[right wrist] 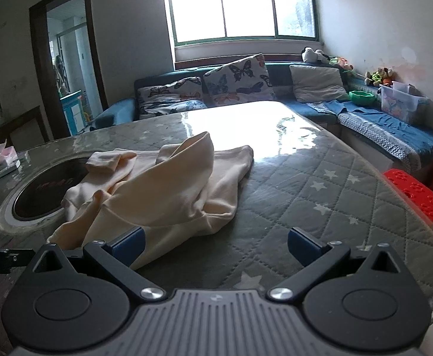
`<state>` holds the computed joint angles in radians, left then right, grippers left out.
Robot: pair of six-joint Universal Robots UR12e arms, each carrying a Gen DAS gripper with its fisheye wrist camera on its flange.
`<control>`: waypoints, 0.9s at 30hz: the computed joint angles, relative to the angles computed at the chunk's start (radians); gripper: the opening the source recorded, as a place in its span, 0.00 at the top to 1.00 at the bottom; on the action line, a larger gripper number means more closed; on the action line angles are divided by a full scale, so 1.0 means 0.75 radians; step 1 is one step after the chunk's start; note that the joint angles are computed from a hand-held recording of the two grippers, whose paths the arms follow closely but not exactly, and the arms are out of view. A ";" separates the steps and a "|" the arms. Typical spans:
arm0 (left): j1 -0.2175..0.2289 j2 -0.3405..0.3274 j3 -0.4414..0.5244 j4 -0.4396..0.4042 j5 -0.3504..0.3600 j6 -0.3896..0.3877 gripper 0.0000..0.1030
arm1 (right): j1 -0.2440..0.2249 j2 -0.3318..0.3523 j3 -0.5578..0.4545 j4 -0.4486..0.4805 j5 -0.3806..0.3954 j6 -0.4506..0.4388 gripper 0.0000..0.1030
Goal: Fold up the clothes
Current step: 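Move both grippers toward the crumpled cream sweatshirt on the table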
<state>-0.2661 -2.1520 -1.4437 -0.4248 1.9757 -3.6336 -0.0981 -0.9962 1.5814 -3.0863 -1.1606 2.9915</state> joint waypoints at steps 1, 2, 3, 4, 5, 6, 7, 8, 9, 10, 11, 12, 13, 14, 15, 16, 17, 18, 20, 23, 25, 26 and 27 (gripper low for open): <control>0.000 0.000 0.000 0.000 0.001 -0.001 0.00 | 0.000 -0.001 0.001 -0.001 0.002 -0.003 0.00; -0.001 0.000 0.000 0.001 0.003 -0.002 0.00 | 0.000 -0.001 0.002 0.000 0.003 -0.006 0.00; -0.001 0.001 0.000 0.002 0.003 -0.002 0.00 | 0.001 -0.002 0.002 0.003 0.002 -0.009 0.00; -0.001 0.001 0.000 0.004 0.002 -0.003 0.00 | 0.001 -0.002 0.002 0.007 0.003 -0.012 0.00; -0.001 0.000 0.001 0.004 0.002 -0.002 0.00 | 0.001 -0.002 0.001 0.009 0.005 -0.014 0.00; -0.001 0.000 0.003 0.003 0.003 -0.001 0.00 | 0.000 -0.002 0.001 0.011 0.007 -0.016 0.00; -0.002 -0.001 0.005 0.001 0.004 0.001 0.00 | 0.000 -0.003 0.000 0.012 0.009 -0.018 0.00; -0.002 -0.002 0.007 0.000 0.005 0.002 0.00 | 0.000 -0.003 0.000 0.014 0.011 -0.020 0.00; -0.002 -0.003 0.009 0.000 0.004 0.004 0.00 | 0.000 -0.002 -0.001 0.017 0.011 -0.023 0.00; -0.003 -0.004 0.012 -0.002 0.003 0.006 0.00 | 0.000 -0.002 -0.002 0.019 0.010 -0.026 0.00; -0.003 -0.006 0.015 -0.006 0.003 0.009 0.00 | 0.001 -0.002 -0.004 0.023 0.008 -0.028 0.00; -0.003 -0.007 0.019 -0.009 0.004 0.012 0.00 | 0.001 -0.002 -0.005 0.026 0.007 -0.031 0.00; -0.004 -0.010 0.024 -0.012 0.005 0.016 0.00 | 0.002 -0.002 -0.007 0.031 0.009 -0.036 0.00; -0.004 -0.011 0.028 -0.015 0.006 0.019 0.00 | 0.001 -0.002 -0.009 0.035 0.012 -0.041 0.00; -0.003 -0.013 0.031 -0.017 0.005 0.020 0.00 | 0.001 -0.002 -0.010 0.038 0.015 -0.047 0.00; -0.003 -0.014 0.035 -0.017 0.002 0.021 0.00 | 0.001 -0.001 -0.011 0.040 0.018 -0.050 0.00; -0.002 -0.016 0.037 -0.017 0.000 0.023 0.00 | 0.001 -0.001 -0.012 0.041 0.020 -0.052 0.00; -0.002 -0.017 0.040 -0.018 -0.001 0.025 0.00 | 0.001 0.000 -0.015 0.046 0.025 -0.055 0.00; -0.001 -0.020 0.047 -0.023 -0.004 0.027 0.00 | 0.003 0.002 -0.020 0.056 0.028 -0.063 0.00; 0.000 -0.023 0.056 -0.035 -0.009 0.029 0.00 | 0.006 0.004 -0.025 0.059 0.034 -0.074 0.00; 0.002 -0.025 0.060 -0.039 -0.011 0.029 0.00 | 0.008 0.008 -0.032 0.066 0.037 -0.079 0.00; 0.003 -0.026 0.062 -0.042 -0.012 0.028 0.00 | 0.008 0.010 -0.035 0.069 0.041 -0.080 0.00; 0.004 -0.026 0.063 -0.043 -0.014 0.028 0.00 | 0.008 0.012 -0.038 0.071 0.044 -0.081 0.00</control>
